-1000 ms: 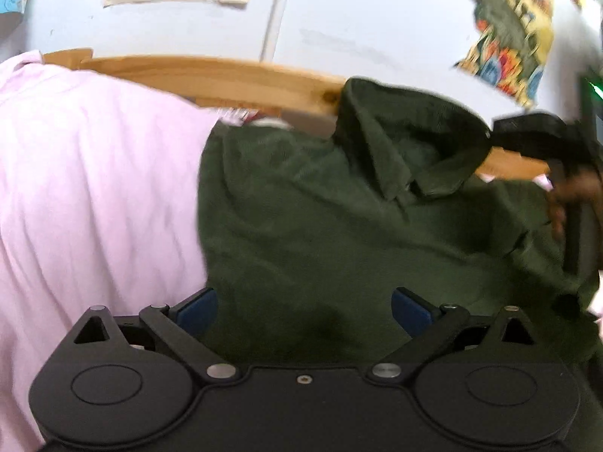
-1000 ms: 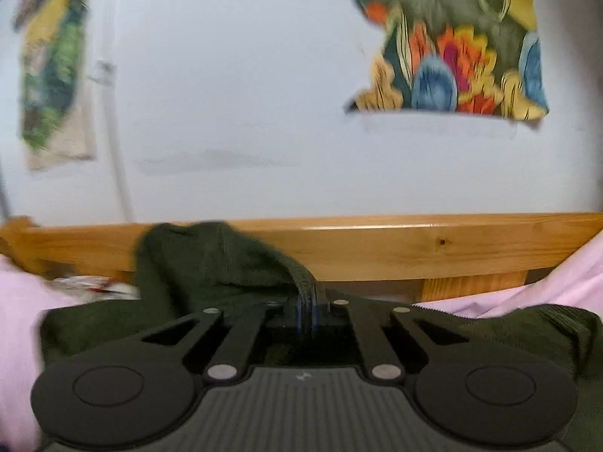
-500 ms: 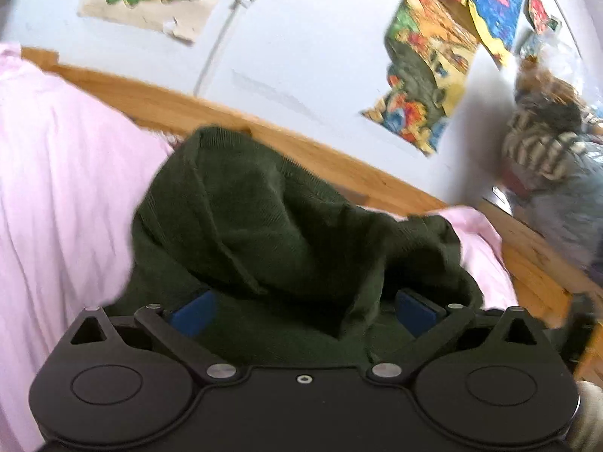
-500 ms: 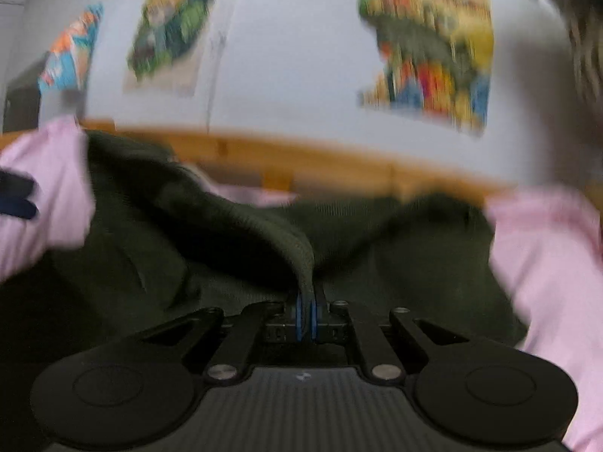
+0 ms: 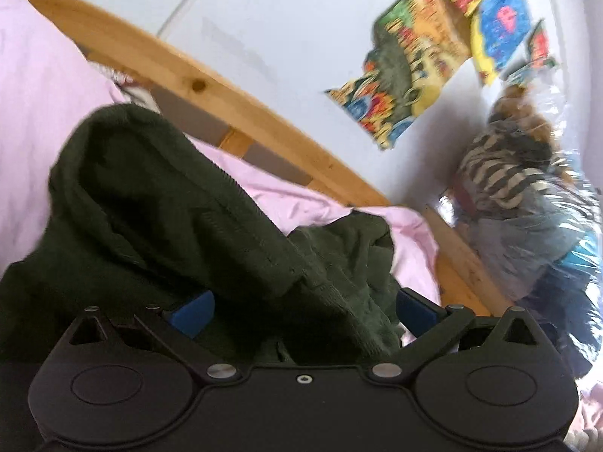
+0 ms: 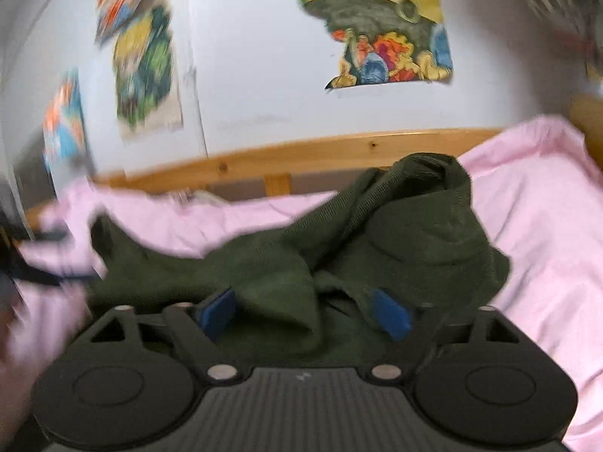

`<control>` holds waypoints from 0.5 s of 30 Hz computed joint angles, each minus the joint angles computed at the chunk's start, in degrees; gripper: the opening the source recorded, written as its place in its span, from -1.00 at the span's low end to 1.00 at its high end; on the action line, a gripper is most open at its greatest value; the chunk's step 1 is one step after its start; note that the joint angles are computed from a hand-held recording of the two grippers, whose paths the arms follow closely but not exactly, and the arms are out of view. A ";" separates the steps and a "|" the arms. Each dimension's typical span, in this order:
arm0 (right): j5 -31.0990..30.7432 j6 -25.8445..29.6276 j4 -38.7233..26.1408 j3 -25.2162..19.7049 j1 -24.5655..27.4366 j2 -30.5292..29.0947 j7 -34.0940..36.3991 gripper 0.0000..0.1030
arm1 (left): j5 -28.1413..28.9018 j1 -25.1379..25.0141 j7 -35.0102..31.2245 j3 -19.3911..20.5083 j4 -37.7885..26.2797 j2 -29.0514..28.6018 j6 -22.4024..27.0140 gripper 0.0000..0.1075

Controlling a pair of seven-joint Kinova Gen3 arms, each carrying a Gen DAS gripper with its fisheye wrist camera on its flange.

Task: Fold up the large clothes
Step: 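Lift the shirt hem with both tools and fold it toward the collar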

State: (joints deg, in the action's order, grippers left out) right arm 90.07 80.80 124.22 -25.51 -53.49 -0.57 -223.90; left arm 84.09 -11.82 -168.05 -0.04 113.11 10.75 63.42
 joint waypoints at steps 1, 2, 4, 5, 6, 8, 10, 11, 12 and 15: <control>1.41 -2.33 0.50 1.92 -0.14 -1.46 -2.33 0.67 | -0.55 1.04 2.33 0.39 -0.93 0.08 -1.96 0.90; 2.35 -4.66 0.43 4.57 -0.82 -2.65 -4.66 0.67 | -1.27 2.30 4.66 0.59 -1.82 0.12 -4.27 0.90; 2.60 -9.32 -0.71 9.88 -2.19 -4.08 -8.23 0.67 | -2.39 2.60 9.16 2.10 -3.10 0.20 -7.75 0.90; 2.71 -11.65 -1.08 11.50 -2.03 -4.55 -8.61 0.67 | -1.99 3.32 10.39 2.01 -3.05 -0.23 -10.08 0.90; 2.59 -13.98 -2.08 12.49 -0.80 -4.34 -8.07 0.64 | -1.42 4.74 11.09 0.85 -2.76 -0.82 -12.41 0.90; 1.93 -18.63 -4.01 11.52 3.93 -3.67 -4.26 0.56 | -2.02 4.62 14.32 1.20 -2.74 -1.73 -16.01 0.90; 1.33 -21.14 -5.70 9.26 8.19 -2.64 -1.66 0.13 | -2.56 1.90 16.20 2.92 -2.81 -2.09 -16.89 0.90; 0.82 -21.00 -6.39 7.38 9.85 -1.89 -1.02 -0.05 | -2.55 1.89 16.37 2.85 -2.78 -2.45 -18.28 0.90; -0.36 -19.93 -7.73 5.88 10.95 -0.68 0.25 -0.44 | -3.37 2.95 17.29 2.13 -3.17 -2.90 -20.61 0.89; -0.06 -13.26 -8.49 3.62 8.04 2.59 -0.58 -0.67 | -8.32 6.22 20.09 -0.23 -5.55 -3.03 -26.72 0.59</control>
